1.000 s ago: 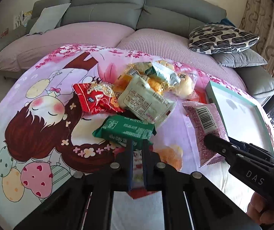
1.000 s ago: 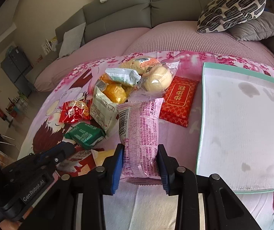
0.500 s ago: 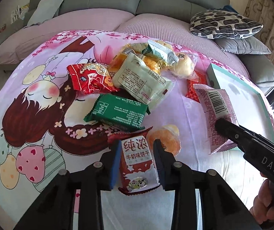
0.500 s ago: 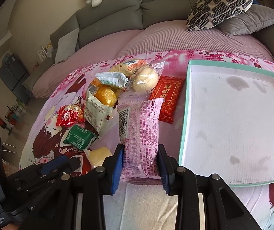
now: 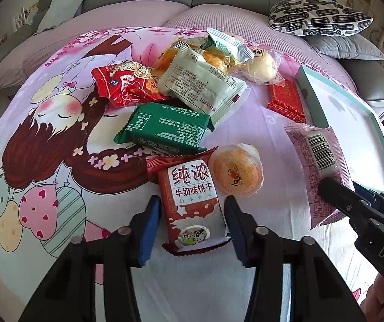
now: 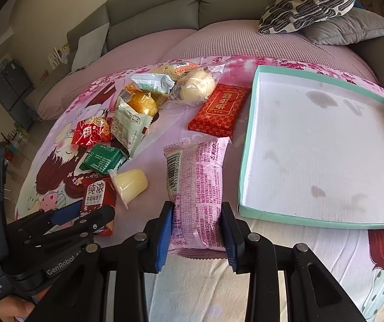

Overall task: Organize snacks
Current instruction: 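Carry both packs over the teal tray and open both tools to release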

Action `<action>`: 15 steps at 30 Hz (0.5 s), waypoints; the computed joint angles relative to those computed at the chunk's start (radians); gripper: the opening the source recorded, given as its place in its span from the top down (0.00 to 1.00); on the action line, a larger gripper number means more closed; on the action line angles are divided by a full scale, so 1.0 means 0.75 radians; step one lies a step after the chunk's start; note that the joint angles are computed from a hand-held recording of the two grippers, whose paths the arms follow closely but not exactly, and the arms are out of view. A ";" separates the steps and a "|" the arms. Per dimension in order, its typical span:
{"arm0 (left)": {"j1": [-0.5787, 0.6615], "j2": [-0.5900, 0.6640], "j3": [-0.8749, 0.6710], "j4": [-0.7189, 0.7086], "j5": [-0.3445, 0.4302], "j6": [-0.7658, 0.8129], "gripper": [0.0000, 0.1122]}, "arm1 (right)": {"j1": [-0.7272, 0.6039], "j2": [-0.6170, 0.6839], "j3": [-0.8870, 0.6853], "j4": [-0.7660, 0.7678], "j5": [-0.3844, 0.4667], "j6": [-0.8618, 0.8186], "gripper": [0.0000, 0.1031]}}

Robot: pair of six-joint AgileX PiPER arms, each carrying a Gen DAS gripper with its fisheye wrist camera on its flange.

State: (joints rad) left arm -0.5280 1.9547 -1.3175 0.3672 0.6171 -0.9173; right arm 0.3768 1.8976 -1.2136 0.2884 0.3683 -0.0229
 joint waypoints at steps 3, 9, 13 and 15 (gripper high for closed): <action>0.001 -0.023 0.024 0.010 -0.024 -0.009 0.63 | -0.006 -0.015 0.007 0.041 -0.011 -0.041 0.64; -0.015 -0.124 0.068 0.123 -0.023 -0.127 0.63 | -0.030 -0.081 0.056 0.214 -0.073 -0.197 0.64; -0.042 -0.157 0.020 0.207 -0.011 -0.183 0.63 | -0.062 -0.135 0.094 0.264 -0.132 -0.215 0.64; -0.054 -0.117 -0.070 0.206 -0.008 -0.154 0.63 | -0.090 -0.157 0.113 0.236 -0.159 -0.163 0.64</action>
State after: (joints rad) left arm -0.5688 1.8669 -1.3701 0.5215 0.6109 -1.0326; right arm 0.3093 1.7798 -1.1289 0.4652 0.2488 -0.1455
